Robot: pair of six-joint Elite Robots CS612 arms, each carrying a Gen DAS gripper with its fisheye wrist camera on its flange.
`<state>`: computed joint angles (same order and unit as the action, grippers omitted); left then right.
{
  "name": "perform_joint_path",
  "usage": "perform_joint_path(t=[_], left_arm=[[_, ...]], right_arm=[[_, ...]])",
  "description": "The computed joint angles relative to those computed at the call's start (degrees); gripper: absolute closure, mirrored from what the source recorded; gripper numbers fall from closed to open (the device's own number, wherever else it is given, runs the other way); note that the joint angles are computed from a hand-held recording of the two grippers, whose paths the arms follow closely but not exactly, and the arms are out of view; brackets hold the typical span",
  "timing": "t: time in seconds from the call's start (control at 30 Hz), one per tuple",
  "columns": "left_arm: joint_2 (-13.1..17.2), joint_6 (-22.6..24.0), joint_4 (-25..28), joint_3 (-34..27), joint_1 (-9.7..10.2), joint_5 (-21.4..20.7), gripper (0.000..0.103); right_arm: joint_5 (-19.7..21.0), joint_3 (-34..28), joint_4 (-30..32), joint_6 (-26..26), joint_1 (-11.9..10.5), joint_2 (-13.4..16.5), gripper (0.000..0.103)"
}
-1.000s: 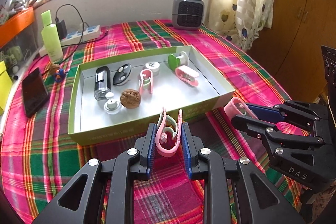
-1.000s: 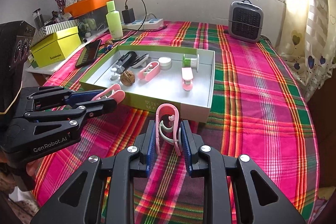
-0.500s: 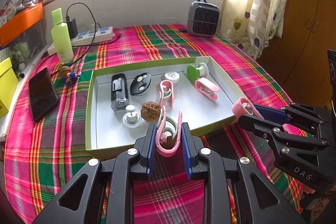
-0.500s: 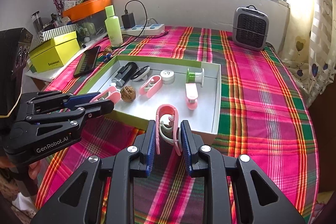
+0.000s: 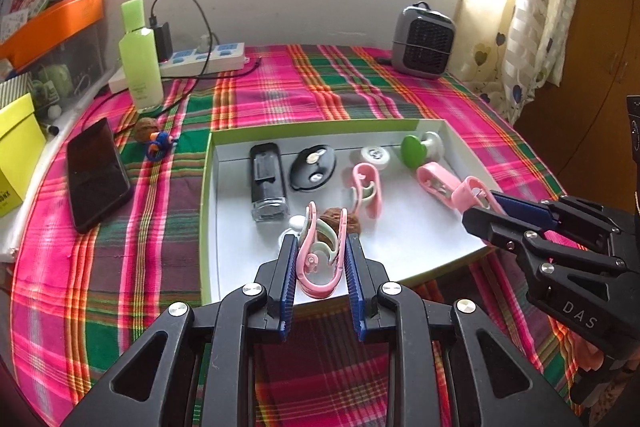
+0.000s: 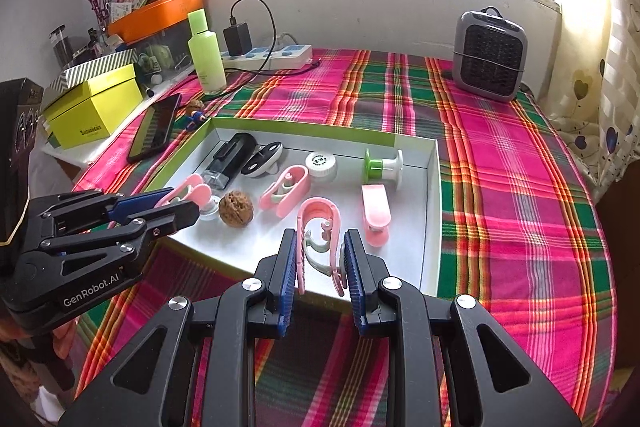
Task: Organize objects
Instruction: 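Carry the pink clips into the box with both grippers, then open the left gripper to release its pink clip while the right releases its clip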
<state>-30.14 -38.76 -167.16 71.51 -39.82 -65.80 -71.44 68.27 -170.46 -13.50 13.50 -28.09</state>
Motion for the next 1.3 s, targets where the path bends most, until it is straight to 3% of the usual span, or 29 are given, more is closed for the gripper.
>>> perform_joint_path(t=[0.73,1.3], left_arm=[[1.22,-1.53,2.68,-1.74,1.16,-0.66,0.082],[1.34,-2.43,3.27,-1.86,1.41,-1.53,0.082]], right_arm=[[-1.14,-7.80,9.30,-0.13,0.88,3.64,0.078],[-1.55,-9.39,12.01,-0.25,1.10,4.49,0.078]])
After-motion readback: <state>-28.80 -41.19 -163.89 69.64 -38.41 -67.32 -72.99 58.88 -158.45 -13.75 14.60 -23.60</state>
